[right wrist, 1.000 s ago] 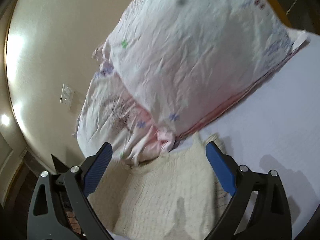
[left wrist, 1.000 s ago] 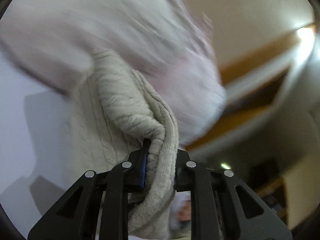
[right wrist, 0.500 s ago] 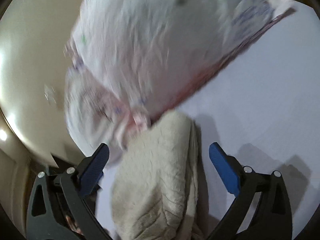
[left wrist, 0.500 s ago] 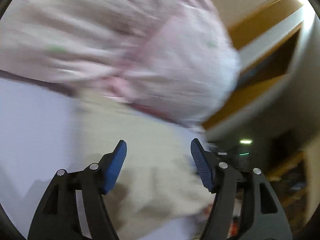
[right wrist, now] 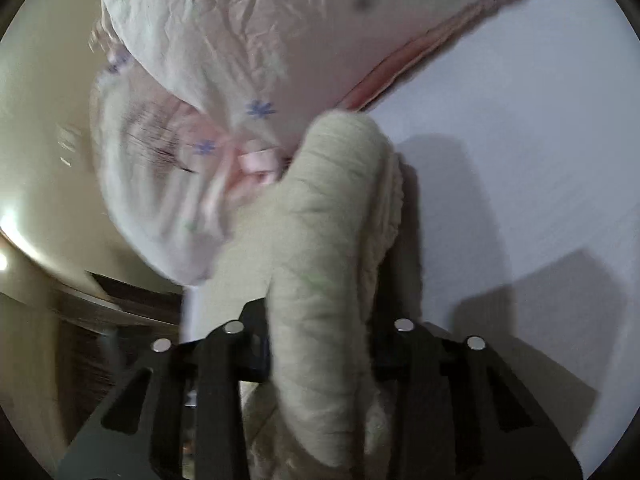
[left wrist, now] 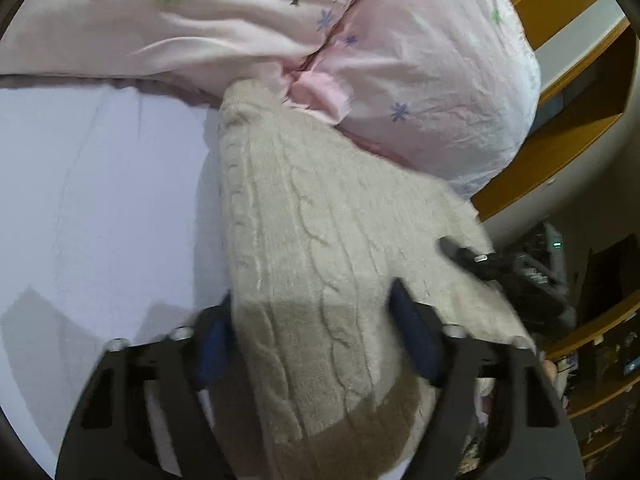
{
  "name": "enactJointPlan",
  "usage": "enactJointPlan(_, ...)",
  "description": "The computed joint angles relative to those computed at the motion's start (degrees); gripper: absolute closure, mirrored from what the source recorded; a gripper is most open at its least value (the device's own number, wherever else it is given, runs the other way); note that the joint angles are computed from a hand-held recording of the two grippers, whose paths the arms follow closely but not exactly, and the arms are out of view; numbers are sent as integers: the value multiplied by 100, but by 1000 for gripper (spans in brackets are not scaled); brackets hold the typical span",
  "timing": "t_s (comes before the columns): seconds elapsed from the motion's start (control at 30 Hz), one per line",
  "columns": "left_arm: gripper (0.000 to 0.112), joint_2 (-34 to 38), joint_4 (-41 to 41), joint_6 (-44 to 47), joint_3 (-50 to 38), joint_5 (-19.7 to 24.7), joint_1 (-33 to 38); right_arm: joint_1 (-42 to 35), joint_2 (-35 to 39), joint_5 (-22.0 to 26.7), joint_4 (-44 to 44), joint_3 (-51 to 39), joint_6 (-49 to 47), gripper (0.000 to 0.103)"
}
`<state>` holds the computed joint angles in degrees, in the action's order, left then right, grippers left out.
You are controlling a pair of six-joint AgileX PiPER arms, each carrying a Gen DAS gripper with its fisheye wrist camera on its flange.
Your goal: Fold small clothes
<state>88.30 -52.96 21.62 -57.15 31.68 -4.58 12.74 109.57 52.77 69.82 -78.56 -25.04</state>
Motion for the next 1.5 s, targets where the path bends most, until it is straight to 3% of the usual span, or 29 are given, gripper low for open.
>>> enactJointPlan(0.03,68,-62,-267,338,57,179,153,49,-70,9,170,62,-211,72)
enactJointPlan(0.13,72,-606,-708,1355,431,1082,963,290,-103,281,555,-58,-757,73)
enactJointPlan(0.23,70,-1371,215,1382,796,849,1331,815,90,222,-400,-866,-186,70)
enactJointPlan(0.33,66,-1272,145,1493,973,1006,1772,1272,166,-629,-1809,-1032,986,56)
enactJointPlan(0.43,62,-1239,-302,1838,1180,883,1847,1037,-144,-960,-1417,-567,1026,43)
enactJointPlan(0.5,59,-1197,-221,1717,1155,676,1675,978,-351,-1119,-1369,-414,899,41)
enactJointPlan(0.6,53,-1192,-12,1512,1158,526,1599,1331,7,-598,-2611,-1266,1520,91)
enactJointPlan(0.73,51,-1380,302,1063,1208,374,1414,1576,106,-1048,-4641,-1534,3454,93)
enactJointPlan(0.8,51,-1793,996,406,1329,109,1134,1661,-157,-1349,-5096,-1256,3895,91)
enactJointPlan(0.87,45,-2286,1905,-434,1472,29,912,1743,-769,-1781,-5929,-568,4484,80)
enactJointPlan(0.93,24,-2882,3006,-1580,1727,36,651,1881,-1548,-2278,-6826,258,5140,10)
enactJointPlan(0.97,19,-3070,3579,-2153,1809,50,485,1966,-2121,-2520,-7399,829,5552,2)
enactJointPlan(1.03,11,-3512,4725,-3299,2045,182,81,2153,-2940,-2825,-8350,1637,6202,2)
enactJointPlan(1.1,11,-3777,5871,-4444,2183,593,-517,2497,-3607,-2532,-8819,2153,6446,2)
enactJointPlan(1.17,11,-3803,6692,-5590,2278,1001,-1212,2815,-3918,-2130,-8580,2402,6236,2)
enactJointPlan(1.23,11,-3781,7205,-6636,2442,1055,-1764,2946,-4001,-2058,-7801,2512,5570,2)
enactJointPlan(1.3,11,-3631,7316,-6999,2462,1118,-2012,3353,-3725,-1726,-7853,2357,5773,2)
enactJointPlan(1.5,11,-3099,8489,-8655,2388,1831,-3345,4587,-2516,-844,-9503,1511,7221,2)
